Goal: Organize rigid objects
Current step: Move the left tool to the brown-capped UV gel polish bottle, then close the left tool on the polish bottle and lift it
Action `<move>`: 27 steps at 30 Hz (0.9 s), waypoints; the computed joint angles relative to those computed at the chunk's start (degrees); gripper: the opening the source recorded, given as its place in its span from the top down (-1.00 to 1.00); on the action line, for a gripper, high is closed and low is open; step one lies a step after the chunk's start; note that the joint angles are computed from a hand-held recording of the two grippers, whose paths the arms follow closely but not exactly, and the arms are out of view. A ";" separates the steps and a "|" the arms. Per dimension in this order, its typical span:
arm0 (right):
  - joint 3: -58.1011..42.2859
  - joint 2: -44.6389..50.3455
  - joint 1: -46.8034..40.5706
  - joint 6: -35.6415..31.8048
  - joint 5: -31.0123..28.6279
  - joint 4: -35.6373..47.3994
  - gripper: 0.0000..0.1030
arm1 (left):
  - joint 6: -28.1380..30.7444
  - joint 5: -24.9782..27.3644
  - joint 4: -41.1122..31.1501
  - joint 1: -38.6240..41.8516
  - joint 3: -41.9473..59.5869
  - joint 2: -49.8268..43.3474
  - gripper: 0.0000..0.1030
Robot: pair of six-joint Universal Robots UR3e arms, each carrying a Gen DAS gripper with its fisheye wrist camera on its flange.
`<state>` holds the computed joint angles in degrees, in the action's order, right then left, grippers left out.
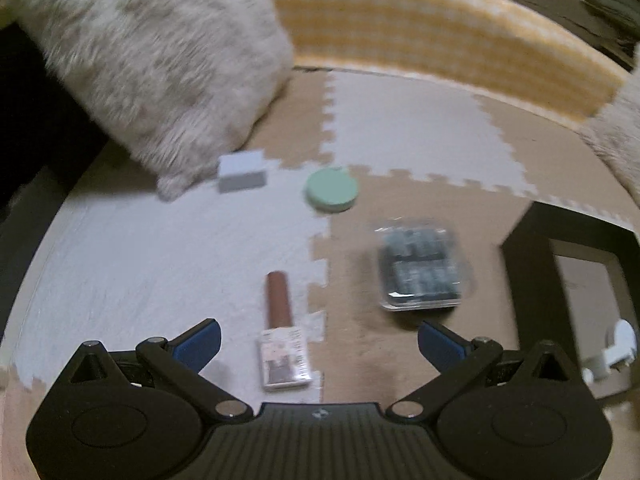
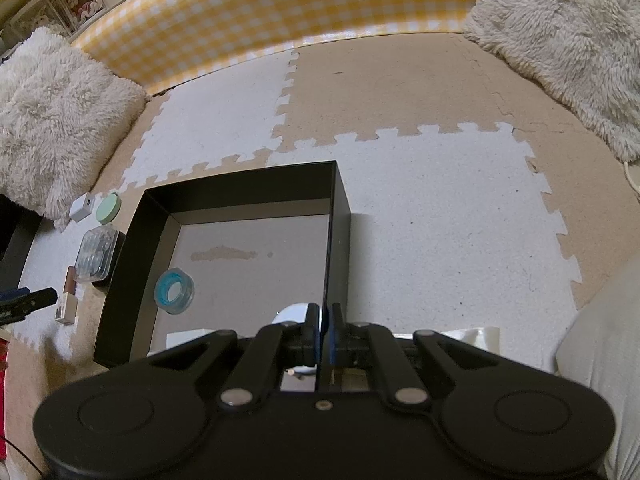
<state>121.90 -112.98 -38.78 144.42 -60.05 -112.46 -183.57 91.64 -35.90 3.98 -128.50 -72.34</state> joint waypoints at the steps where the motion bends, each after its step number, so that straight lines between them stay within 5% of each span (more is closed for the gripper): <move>1: 0.02 0.01 0.07 0.06 -0.07 -0.10 0.91 | -0.06 -0.48 -0.10 0.85 -0.27 -0.24 -1.00; 4: -0.01 0.03 0.32 0.29 -0.32 -0.28 0.91 | -1.05 -1.94 0.51 2.95 -1.36 -0.88 -0.98; 6: 0.08 -0.02 0.50 0.35 -0.51 -0.48 0.91 | -2.41 -1.27 1.56 3.11 -1.82 -1.83 -0.75; 8: 0.08 -0.08 0.54 0.33 -0.60 -0.46 0.91 | -2.44 -1.76 1.76 3.84 -1.96 -2.75 -0.31; 19: -0.05 0.02 0.80 0.37 -0.91 -0.62 0.91 | -2.24 -1.91 4.83 4.93 -3.28 -5.61 0.35; 27: -0.03 0.12 0.82 0.44 -0.85 -0.65 0.91 | -2.17 -1.67 4.04 4.95 -3.47 -4.66 0.37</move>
<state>121.87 -112.86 -37.95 144.85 -60.90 -113.12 -185.75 89.97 -31.86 8.93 -131.97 -77.00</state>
